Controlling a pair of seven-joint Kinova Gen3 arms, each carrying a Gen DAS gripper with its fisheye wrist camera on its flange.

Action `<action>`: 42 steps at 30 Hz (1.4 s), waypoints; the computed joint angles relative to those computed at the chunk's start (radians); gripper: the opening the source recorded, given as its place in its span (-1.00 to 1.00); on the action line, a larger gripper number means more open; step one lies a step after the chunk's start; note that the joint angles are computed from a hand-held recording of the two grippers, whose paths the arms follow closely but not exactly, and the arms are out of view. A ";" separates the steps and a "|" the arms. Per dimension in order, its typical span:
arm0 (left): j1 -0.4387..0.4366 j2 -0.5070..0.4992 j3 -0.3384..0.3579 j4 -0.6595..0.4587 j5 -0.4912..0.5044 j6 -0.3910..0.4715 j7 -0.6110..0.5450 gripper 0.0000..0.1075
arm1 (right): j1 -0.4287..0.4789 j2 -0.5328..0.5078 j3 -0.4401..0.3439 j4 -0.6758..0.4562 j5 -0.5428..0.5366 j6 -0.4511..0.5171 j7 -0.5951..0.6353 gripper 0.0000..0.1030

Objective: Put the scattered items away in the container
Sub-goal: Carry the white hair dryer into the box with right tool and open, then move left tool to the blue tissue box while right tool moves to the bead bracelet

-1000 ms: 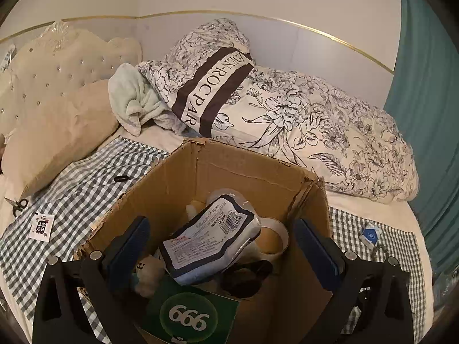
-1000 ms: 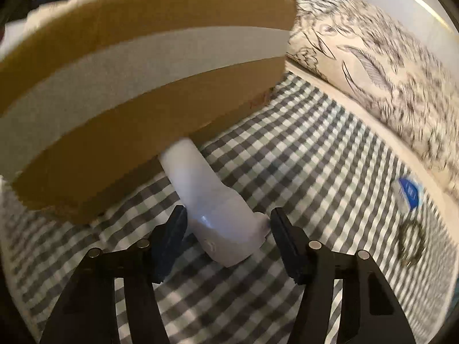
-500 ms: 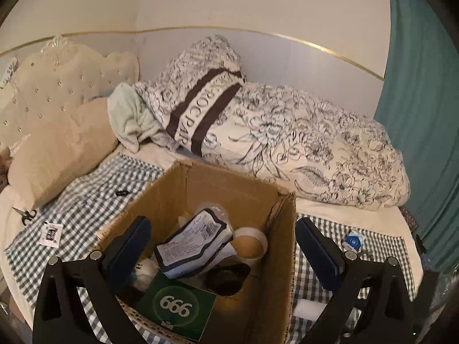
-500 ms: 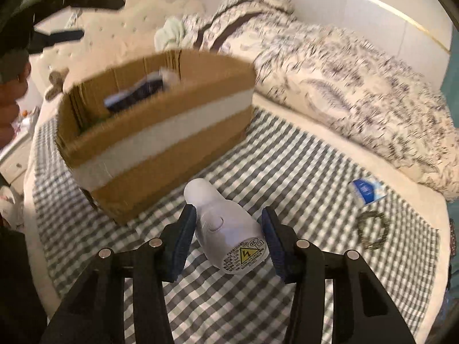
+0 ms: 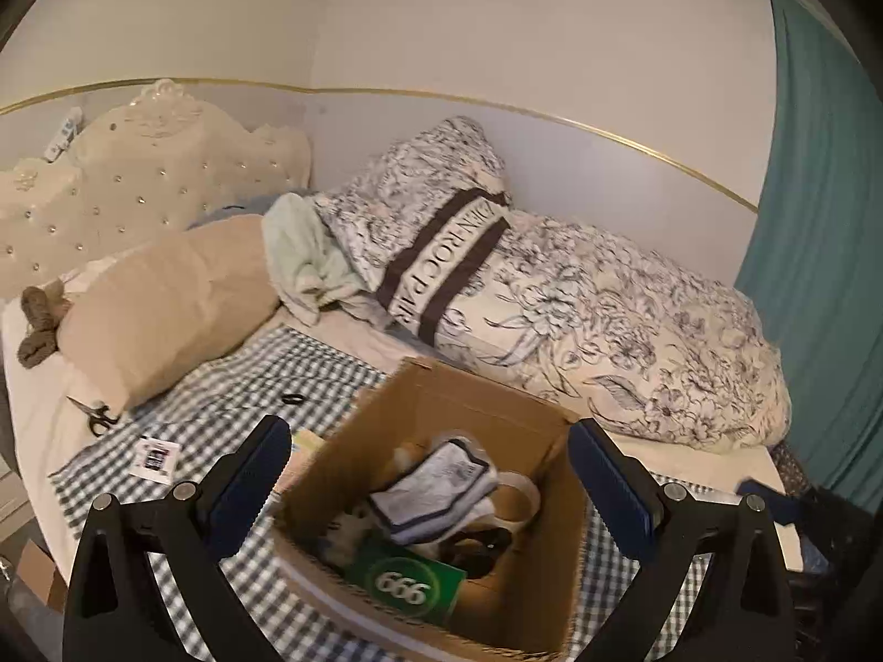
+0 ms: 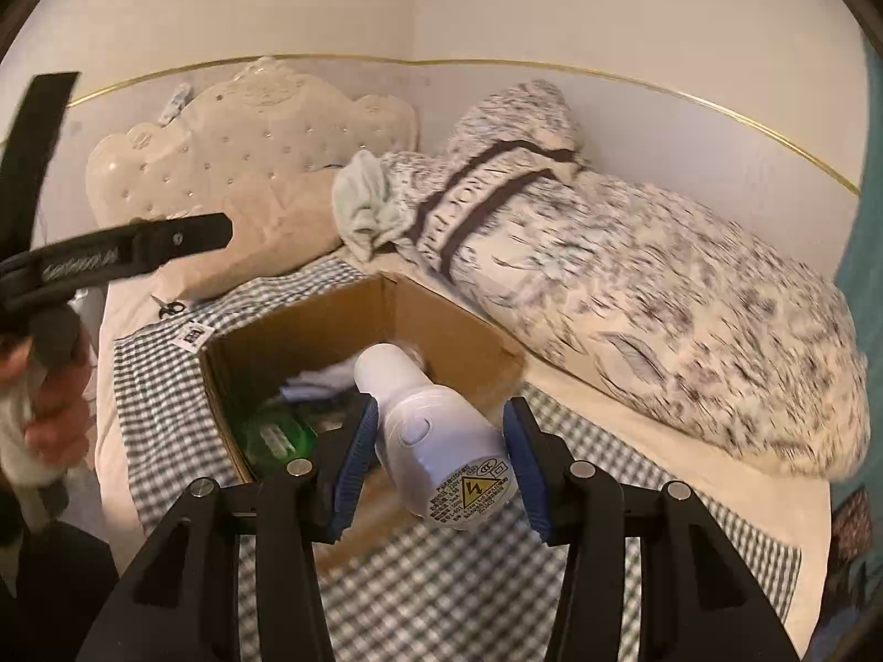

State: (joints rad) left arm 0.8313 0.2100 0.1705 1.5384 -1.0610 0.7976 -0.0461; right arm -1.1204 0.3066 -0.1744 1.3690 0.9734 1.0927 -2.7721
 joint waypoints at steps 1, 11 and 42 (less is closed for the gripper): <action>0.000 -0.007 -0.003 0.006 -0.004 0.008 0.002 0.92 | 0.005 0.023 -0.002 -0.034 -0.007 -0.007 0.021 -0.08; -0.058 -0.057 0.029 0.083 -0.039 0.050 0.009 0.92 | -0.051 0.199 0.125 -0.210 -0.060 -0.086 0.071 0.44; 0.202 0.239 -0.043 -0.375 0.061 0.003 -0.272 0.92 | -0.042 -0.150 -0.092 0.214 0.116 0.498 -0.371 0.87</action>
State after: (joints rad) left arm 1.0333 0.4494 0.1278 1.1636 -0.9999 0.8009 -0.3180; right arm -1.1629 0.1565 -0.2667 1.5832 1.0891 1.5904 -3.1435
